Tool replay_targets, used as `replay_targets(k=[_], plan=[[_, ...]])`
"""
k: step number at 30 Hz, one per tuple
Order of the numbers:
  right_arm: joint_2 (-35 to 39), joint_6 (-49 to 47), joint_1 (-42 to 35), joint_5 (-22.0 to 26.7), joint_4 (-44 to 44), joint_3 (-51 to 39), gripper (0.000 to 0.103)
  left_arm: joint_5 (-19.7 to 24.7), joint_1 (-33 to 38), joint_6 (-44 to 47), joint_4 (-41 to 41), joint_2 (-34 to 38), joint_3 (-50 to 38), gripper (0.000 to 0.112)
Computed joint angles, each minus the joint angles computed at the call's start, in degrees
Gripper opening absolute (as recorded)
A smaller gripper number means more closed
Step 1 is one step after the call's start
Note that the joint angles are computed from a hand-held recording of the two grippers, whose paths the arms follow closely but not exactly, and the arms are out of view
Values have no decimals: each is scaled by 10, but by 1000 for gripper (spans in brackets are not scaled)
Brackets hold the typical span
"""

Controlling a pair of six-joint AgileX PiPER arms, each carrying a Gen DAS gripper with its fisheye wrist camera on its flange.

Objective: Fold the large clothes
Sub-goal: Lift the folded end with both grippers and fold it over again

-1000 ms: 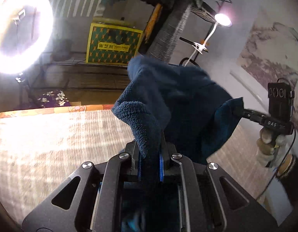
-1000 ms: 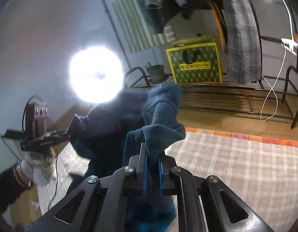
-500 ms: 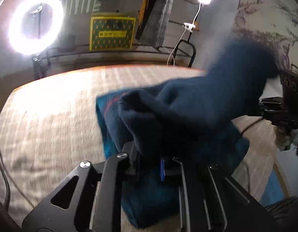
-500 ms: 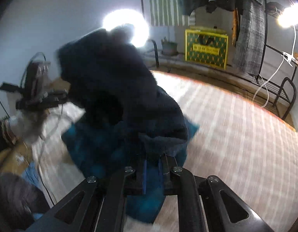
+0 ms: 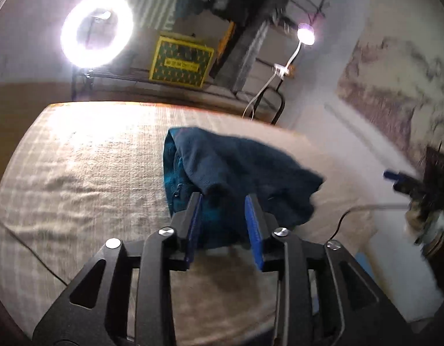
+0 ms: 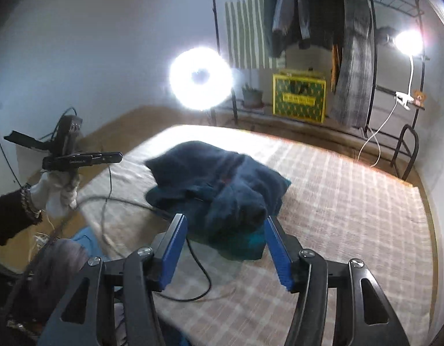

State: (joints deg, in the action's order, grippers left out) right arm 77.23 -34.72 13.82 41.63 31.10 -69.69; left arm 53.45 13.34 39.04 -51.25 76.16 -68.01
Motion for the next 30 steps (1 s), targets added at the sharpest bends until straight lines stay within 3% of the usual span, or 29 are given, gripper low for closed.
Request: replay_targets(k=[2,4,8,11,14,18,23,24,25,27,29,30], plan=[[-25,9,-14,33,4,-12,63,55,40,-10,-24,-25,-10,57],[-46,11,-26,53,24,-9,68,83,51,-24,-31,-24,-27,63],[-33,-1,-57,53,89,6,71,94,35,-89,-16,26,-67,64],[7,-18,-70,47,150,18,74,98,22,-136,-37,110,-107,64],[67,-41,-68,30,200,19,83,74,4,-182,-37,187,-151,64],[176,-70,-61,15,283,-2,83,80,-17,-207,-56,282,-198,64],[297,-71,-39,-7,331,-59,83,67,-28,-217,-82,345,-220,63],[308,-72,-39,-8,339,-65,82,62,-31,-215,-85,350,-221,53],[324,-71,-35,-11,345,-77,78,62,-35,-218,-81,359,-231,37],[358,-56,-27,-8,338,-110,63,61,-44,-226,-64,368,-245,20],[390,-22,-25,11,320,-146,20,61,-47,-216,-68,365,-244,14],[402,-10,-24,23,316,-161,18,59,-46,-213,-69,361,-242,12]])
